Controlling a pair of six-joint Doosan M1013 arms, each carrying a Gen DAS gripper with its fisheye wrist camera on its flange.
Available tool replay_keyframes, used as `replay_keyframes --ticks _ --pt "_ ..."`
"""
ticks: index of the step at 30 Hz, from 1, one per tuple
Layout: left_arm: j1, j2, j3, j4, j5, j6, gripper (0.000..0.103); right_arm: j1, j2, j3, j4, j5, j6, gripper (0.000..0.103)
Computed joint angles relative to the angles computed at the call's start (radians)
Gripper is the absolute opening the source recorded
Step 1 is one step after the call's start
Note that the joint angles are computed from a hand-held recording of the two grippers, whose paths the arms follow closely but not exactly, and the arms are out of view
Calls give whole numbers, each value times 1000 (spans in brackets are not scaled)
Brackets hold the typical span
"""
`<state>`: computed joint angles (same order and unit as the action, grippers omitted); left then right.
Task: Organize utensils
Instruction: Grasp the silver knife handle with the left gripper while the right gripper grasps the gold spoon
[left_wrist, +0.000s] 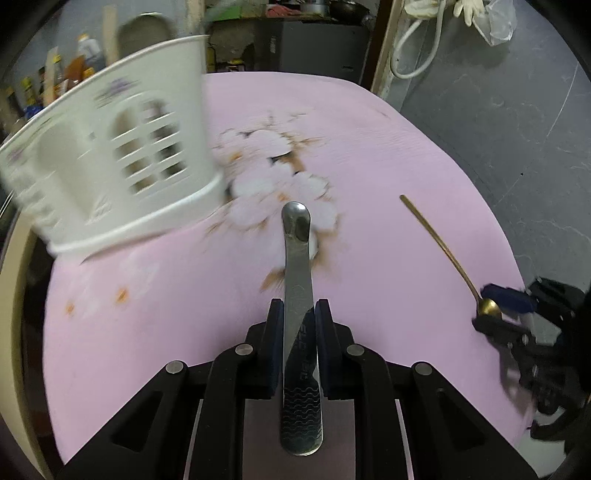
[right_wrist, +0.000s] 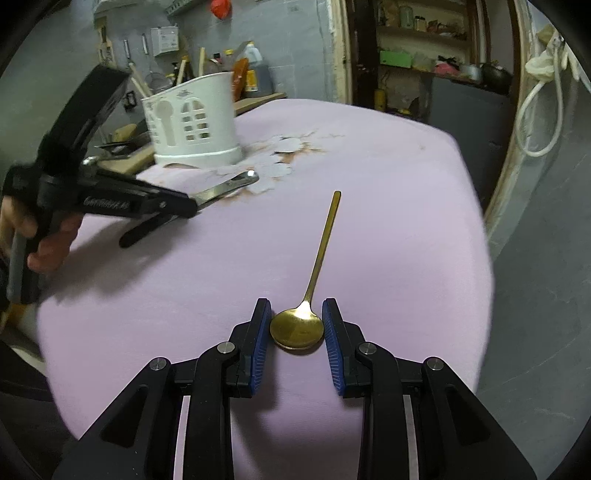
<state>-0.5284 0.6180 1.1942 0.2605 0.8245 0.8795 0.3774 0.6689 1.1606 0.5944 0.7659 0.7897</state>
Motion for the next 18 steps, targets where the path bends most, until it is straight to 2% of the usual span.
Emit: replay_keyframes --ticks 4,7,9,13,18 --pt "-3 -59 93 6 -33 -55 14 7 4 -9 47 61 -52 26" --pt "0 -82 126 -6 -42 -64 14 11 16 -32 75 122 -88 27" --pt "0 -94 142 15 -37 -75 15 17 22 -43 72 128 -97 27" --pt "-1 -88 134 47 -8 -89 30 22 59 -105 86 193 -71 28" --pt "4 -89 140 42 -2 -60 39 42 86 -152 78 239 -94 28"
